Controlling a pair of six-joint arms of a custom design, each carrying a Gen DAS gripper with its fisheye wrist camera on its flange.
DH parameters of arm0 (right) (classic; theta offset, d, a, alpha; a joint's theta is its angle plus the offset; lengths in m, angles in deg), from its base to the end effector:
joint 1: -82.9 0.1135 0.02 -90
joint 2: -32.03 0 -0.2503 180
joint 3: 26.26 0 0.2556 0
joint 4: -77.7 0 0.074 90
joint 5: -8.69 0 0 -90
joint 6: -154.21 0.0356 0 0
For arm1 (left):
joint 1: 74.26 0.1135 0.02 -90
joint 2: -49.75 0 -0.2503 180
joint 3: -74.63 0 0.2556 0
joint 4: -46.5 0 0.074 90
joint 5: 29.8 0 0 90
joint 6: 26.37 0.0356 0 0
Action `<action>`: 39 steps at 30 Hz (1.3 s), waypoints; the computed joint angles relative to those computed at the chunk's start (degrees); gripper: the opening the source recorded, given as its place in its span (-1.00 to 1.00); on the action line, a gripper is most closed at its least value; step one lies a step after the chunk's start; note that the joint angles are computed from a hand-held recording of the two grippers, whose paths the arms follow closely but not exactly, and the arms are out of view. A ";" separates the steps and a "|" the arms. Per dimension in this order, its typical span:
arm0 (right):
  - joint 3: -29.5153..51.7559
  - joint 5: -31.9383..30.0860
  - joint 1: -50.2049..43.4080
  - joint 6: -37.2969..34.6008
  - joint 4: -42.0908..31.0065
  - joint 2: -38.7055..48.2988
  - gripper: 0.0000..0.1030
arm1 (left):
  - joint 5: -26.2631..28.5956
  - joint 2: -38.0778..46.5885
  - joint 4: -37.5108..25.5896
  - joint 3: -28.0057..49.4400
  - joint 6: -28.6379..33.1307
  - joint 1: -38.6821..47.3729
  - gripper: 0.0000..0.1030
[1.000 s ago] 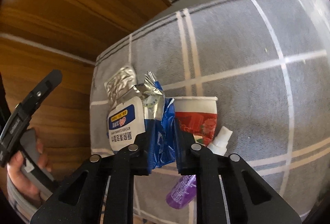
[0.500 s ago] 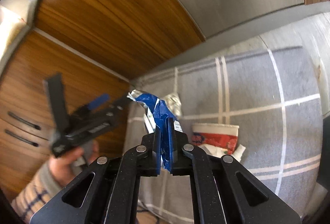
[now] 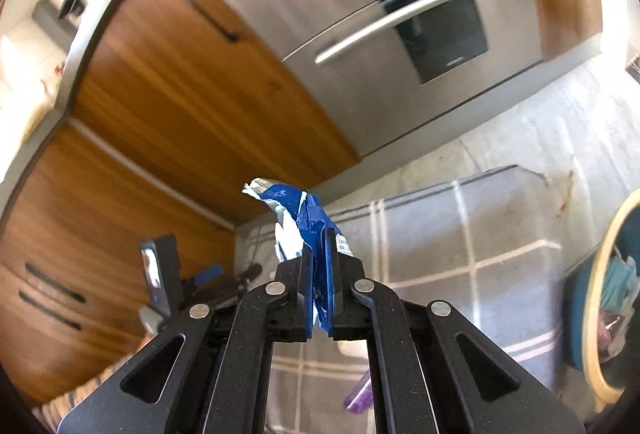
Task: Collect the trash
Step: 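Lift the blue wrapper with the right gripper while the left gripper moves over the foil tray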
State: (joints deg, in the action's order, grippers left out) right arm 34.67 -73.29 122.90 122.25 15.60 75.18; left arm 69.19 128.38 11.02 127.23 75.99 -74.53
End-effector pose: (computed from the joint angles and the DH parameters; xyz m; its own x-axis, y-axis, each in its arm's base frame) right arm 0.1250 0.0984 0.2864 -0.7584 0.4603 -0.4614 0.1576 0.8165 0.5554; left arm 0.2524 -0.0068 0.1508 -0.8416 0.2154 -0.4953 0.2655 0.9636 -0.0321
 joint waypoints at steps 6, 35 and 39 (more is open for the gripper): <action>-1.35 -1.24 -4.04 -1.94 -1.52 -2.54 -0.89 | -6.39 5.18 5.99 -3.02 -2.99 -9.13 0.88; 0.57 3.43 1.42 -3.17 -5.66 -2.79 -0.89 | -9.97 16.91 7.94 0.02 -8.74 -11.83 0.88; 2.73 4.47 1.98 -2.44 -8.20 -1.54 -0.89 | -12.06 12.24 8.34 -1.62 -8.24 -13.74 0.88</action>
State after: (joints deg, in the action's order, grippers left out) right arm 37.39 -68.82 124.88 119.81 7.40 73.65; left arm 57.12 140.62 19.36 125.61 67.75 -88.27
